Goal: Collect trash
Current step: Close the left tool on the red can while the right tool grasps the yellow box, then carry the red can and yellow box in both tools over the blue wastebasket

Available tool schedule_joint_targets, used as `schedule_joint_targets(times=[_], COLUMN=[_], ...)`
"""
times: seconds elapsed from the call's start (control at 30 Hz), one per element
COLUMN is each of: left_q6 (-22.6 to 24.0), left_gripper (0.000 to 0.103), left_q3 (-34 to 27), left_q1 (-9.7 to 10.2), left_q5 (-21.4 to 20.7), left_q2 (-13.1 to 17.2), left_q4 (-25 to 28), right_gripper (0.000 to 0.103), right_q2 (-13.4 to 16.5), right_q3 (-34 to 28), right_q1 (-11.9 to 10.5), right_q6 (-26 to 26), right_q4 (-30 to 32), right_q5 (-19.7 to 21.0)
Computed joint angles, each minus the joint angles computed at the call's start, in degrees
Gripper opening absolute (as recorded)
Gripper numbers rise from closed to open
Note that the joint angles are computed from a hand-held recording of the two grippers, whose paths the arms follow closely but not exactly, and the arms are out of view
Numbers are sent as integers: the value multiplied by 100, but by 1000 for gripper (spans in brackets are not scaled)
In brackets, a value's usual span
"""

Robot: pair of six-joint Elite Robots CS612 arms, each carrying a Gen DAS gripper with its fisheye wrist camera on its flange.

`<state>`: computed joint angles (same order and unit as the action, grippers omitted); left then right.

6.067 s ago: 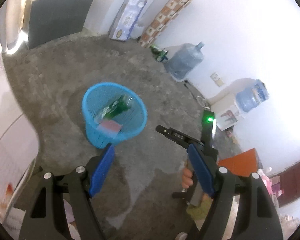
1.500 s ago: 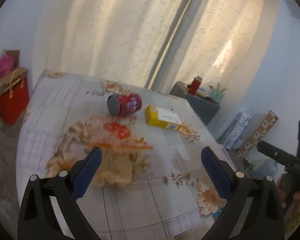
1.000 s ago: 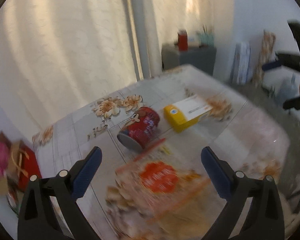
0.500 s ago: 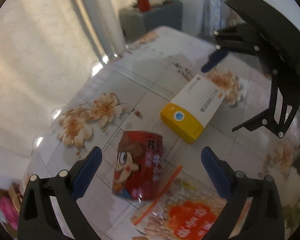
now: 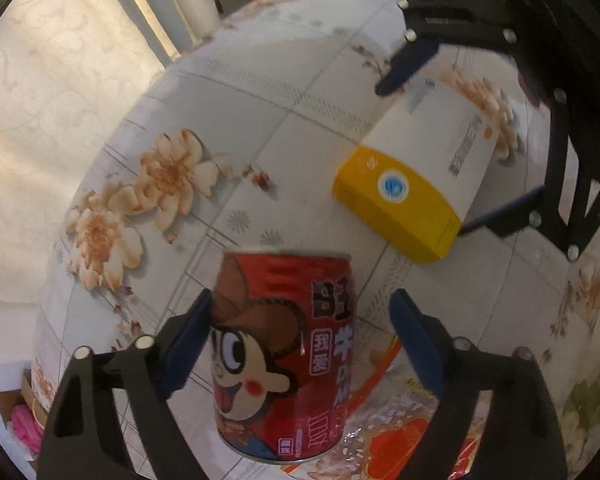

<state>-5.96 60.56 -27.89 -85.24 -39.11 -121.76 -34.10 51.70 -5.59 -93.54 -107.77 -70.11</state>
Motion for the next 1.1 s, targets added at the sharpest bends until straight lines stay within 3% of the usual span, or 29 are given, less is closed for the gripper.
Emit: schedule_joint_targets(times=[0.1, 0.23, 0.37, 0.5, 0.8, 1.1], left_q6=[-25, 2, -17, -154, -909, -1745], left_gripper=[65, 64, 64, 64, 64, 64], left_q3=[-8, 116, 208, 399, 946, 1440], left_q1=[6, 5, -19, -91, -204, -342], left_q5=[33, 25, 104, 379, 950, 1560], left_q2=[21, -27, -64, -174, -544, -928], left_q4=[142, -30, -136, -375, -1403, -2357], right_gripper=[95, 93, 77, 71, 70, 70], right_q2=[-17, -68, -122, -259, -520, -858], right_q3=[109, 312, 407, 655, 1105, 1574], right_q1=[6, 12, -18, -43, -113, -294], right_q6=[-40, -118, -144, -24, 455, 1539], right_q4=[-149, -431, -488, -774, -1346, -2398], right_q5=[-5, 7, 91, 116, 273, 901])
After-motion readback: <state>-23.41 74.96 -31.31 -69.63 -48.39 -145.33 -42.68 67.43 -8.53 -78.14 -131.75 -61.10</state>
